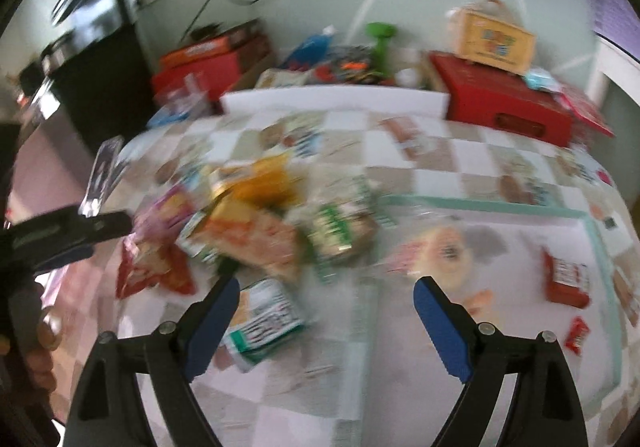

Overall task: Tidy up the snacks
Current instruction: 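Move both tools back to the snack pile, left tool toward the red snack bag, then grasp the red snack bag with the left tool while the right grasps the green-white biscuit packet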

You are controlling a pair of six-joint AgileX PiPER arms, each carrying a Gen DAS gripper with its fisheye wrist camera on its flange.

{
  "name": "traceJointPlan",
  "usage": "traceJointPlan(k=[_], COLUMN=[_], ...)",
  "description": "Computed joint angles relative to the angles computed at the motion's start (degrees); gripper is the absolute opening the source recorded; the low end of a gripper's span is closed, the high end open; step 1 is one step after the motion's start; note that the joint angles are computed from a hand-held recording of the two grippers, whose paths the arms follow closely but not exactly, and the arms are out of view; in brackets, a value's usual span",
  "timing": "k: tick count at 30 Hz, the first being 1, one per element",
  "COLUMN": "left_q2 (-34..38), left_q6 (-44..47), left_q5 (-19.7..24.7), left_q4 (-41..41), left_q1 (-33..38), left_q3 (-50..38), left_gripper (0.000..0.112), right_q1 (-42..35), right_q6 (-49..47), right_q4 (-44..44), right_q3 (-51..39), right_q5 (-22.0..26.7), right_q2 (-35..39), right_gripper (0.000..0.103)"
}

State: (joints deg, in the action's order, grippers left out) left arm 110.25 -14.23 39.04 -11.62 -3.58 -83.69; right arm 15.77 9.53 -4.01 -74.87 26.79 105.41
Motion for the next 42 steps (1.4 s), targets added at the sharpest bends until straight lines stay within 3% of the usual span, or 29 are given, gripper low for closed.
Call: traceJointPlan(k=[13, 32, 37, 42], left_q2=[7.14, 13.60, 13.77, 13.20], left_q6=[3.18, -0.51, -1.31, 0.39], left_q5=[4.67, 7.49, 7.75, 7.77], left_q4=[-2.85, 1.79, 3.07, 1.23], left_q1=[-0.20, -1.85, -2.57, -2.70], left_q3=[-5.66, -11.38, -12.04, -11.42], left_gripper=[0.096, 0.095, 0.082, 0.071], right_q1=[5.12, 8.21, 7.07, 6.06], right_q6=[-0.22, 3.93, 3.97, 0.97], right_q4=[-2.72, -10.89, -9.55, -5.27], right_q3=[-11.02, -11.76, -12.06, -11.91], right_q5=[9.76, 10.52, 10.74, 10.31], right_q2=[11.08, 15.22, 15.25, 14.61], right_gripper=[0.091, 0.091, 0.089, 0.076])
